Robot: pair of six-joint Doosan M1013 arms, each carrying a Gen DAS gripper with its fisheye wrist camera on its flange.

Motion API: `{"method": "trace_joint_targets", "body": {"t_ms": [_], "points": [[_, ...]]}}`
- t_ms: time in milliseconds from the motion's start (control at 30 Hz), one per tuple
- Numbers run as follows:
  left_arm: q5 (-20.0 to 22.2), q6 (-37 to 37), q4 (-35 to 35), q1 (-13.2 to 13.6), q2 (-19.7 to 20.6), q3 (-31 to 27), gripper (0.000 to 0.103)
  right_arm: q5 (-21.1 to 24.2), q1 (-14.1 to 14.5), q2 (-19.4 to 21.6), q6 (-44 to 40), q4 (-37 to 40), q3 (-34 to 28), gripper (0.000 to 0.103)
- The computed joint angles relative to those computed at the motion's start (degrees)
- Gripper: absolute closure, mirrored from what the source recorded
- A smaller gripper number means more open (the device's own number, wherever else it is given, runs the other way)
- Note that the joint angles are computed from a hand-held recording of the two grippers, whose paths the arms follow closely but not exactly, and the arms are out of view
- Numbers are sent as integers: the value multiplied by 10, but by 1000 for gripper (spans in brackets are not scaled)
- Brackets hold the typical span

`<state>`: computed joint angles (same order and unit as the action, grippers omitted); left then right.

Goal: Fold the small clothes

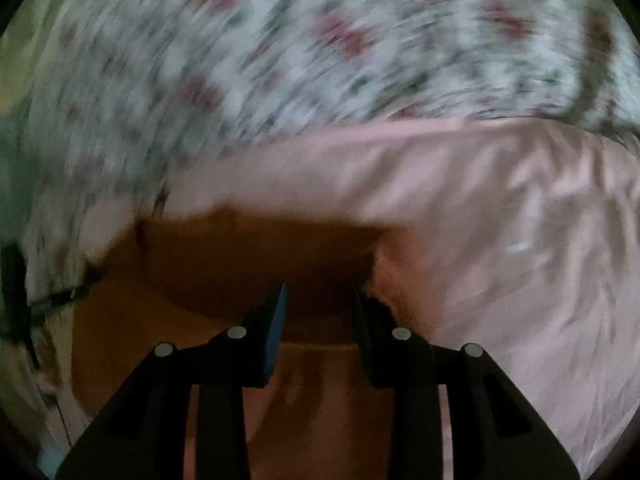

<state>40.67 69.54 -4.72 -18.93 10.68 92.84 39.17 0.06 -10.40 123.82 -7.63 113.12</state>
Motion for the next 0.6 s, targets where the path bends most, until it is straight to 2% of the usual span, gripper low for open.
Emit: {"method": "trace_joint_targets", "body": {"t_ms": [67,133,300,533,600], "points": [[-9,-22,3,13,-10,13,54,-2,-3,-12,22,-14,5,68],[-9,-33,7,17,-23,30,54,3,9,-21,47,-33,11,68],[-7,-44,0,18,-70,88,54,29,26,-55,104,-57,34,68],[4,-24,-61,5,-147,175,54,64,77,-82,169,-67,55,68],[10,-23,-70,-3,-166,193,54,71,99,-89,192,-73,62,68]]}}
